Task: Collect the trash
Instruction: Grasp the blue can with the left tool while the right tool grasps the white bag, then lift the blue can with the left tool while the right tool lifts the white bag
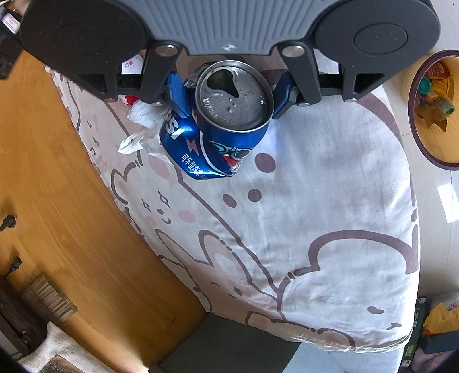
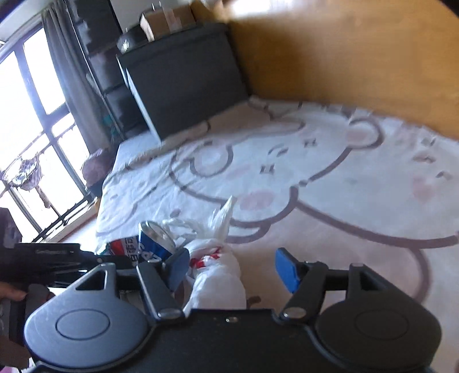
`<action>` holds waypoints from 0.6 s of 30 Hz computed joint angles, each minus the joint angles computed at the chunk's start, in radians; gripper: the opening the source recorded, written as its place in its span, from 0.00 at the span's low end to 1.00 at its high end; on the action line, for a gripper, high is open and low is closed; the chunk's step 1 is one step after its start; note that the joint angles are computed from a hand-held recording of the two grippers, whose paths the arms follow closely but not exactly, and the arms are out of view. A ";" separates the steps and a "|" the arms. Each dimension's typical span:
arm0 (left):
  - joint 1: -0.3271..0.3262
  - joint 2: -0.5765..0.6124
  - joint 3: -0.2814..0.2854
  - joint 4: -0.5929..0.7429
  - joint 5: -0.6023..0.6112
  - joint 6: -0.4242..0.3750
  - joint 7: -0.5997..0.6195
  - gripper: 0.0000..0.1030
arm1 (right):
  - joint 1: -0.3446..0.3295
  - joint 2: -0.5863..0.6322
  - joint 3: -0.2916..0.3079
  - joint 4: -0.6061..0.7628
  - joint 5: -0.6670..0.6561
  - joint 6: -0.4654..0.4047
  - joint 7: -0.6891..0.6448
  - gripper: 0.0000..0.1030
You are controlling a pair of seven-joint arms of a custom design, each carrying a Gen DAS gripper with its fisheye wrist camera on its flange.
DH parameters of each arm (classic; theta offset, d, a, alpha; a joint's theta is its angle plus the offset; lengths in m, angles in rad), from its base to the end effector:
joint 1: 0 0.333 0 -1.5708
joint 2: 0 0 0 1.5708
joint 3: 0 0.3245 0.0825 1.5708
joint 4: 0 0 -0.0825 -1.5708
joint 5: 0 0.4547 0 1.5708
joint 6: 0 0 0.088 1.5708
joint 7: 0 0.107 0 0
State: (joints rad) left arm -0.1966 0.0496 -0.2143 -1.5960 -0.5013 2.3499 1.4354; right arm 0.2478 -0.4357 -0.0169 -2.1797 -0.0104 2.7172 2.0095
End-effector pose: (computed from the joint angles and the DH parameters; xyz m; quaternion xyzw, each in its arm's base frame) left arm 0.6352 -0.2801 0.6793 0.6311 -0.6610 0.4043 0.0372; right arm 0.5239 0.1219 0.6774 -0.5586 0.6851 -0.2042 0.4207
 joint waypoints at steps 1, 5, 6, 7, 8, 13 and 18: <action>0.000 0.000 0.000 0.000 0.002 0.000 -0.009 0.59 | 0.018 0.019 -0.016 0.019 0.021 -0.022 -0.024 0.64; -0.005 0.006 0.001 0.009 0.025 0.004 -0.091 0.60 | 0.047 0.061 -0.026 0.058 0.071 -0.079 -0.103 0.62; -0.006 0.007 0.001 0.008 0.030 0.009 -0.123 0.60 | 0.051 0.062 -0.023 0.058 0.081 -0.084 -0.119 0.57; -0.007 0.007 0.001 0.008 0.034 0.015 -0.151 0.61 | 0.052 0.062 -0.018 0.057 0.087 -0.089 -0.127 0.52; -0.008 0.007 0.000 0.007 0.038 0.021 -0.179 0.63 | 0.048 0.061 -0.009 0.054 0.084 -0.096 -0.123 0.49; -0.015 0.018 -0.002 0.017 0.062 0.045 -0.298 0.74 | 0.025 0.044 0.027 0.028 0.040 -0.087 -0.080 0.41; -0.035 0.036 -0.005 0.042 0.182 0.045 -0.389 0.76 | 0.011 0.040 0.046 0.017 0.000 -0.068 -0.020 0.40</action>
